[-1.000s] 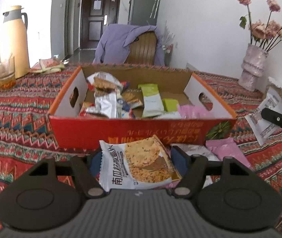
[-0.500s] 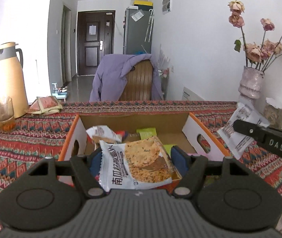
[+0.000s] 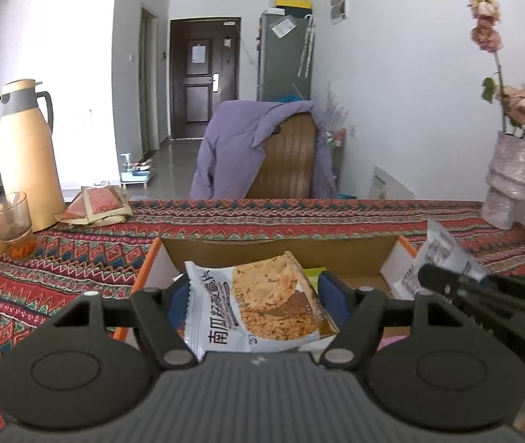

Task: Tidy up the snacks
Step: 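Carry both held packets over the box and open both grippers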

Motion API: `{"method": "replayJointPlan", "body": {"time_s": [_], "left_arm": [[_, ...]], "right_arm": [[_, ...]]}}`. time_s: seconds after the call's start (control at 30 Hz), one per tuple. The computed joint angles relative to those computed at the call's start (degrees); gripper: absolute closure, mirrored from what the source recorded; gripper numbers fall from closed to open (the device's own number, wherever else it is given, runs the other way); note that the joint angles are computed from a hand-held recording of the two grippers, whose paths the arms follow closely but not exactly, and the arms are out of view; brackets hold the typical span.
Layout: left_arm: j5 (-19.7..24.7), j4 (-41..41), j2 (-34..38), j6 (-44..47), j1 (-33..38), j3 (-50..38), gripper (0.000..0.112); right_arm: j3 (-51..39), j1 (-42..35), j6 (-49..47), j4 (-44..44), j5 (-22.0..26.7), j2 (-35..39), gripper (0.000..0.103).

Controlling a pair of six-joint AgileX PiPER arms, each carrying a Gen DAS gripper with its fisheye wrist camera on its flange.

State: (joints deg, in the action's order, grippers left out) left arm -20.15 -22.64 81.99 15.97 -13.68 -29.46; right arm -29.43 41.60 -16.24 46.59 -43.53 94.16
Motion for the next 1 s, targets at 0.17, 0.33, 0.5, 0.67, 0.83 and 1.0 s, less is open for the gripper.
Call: {"method": "replayJointPlan", "body": {"time_s": [0.17,0.33,0.5,0.67,0.83,1.0], "left_arm": [[-1.8,2.4,5.6,-2.8,1.4,-1.3,0.040],[-1.6,15.0,7.4,-14.6,4.7,-1.0,0.039],[-5.6,25.9,5.9,-24.3,7.9,2.0,0.022],[-8.5,29.5,2.5,-28.0,9.9,5.1,0.009],[-8.7,32.6,-1.7,-30.4,12.0,8.0,0.009],[-9.5,42.2,-6.6,-37.8,16.2,11.8,0.009]], "right_arm": [[-2.1,-1.6,2.1,-2.0,1.4,4.9,0.093],[-2.3,-2.0,2.5,-1.6,1.4,7.2,0.089],[-0.4,-2.7,5.6,-4.0,1.4,6.1,0.056],[4.0,-1.2,6.6,-4.9,-2.2,2.7,0.011],[6.1,1.7,3.0,-1.3,-3.1,-1.6,0.000],[9.2,7.2,-1.8,6.1,-4.8,-7.1,0.000]]}}
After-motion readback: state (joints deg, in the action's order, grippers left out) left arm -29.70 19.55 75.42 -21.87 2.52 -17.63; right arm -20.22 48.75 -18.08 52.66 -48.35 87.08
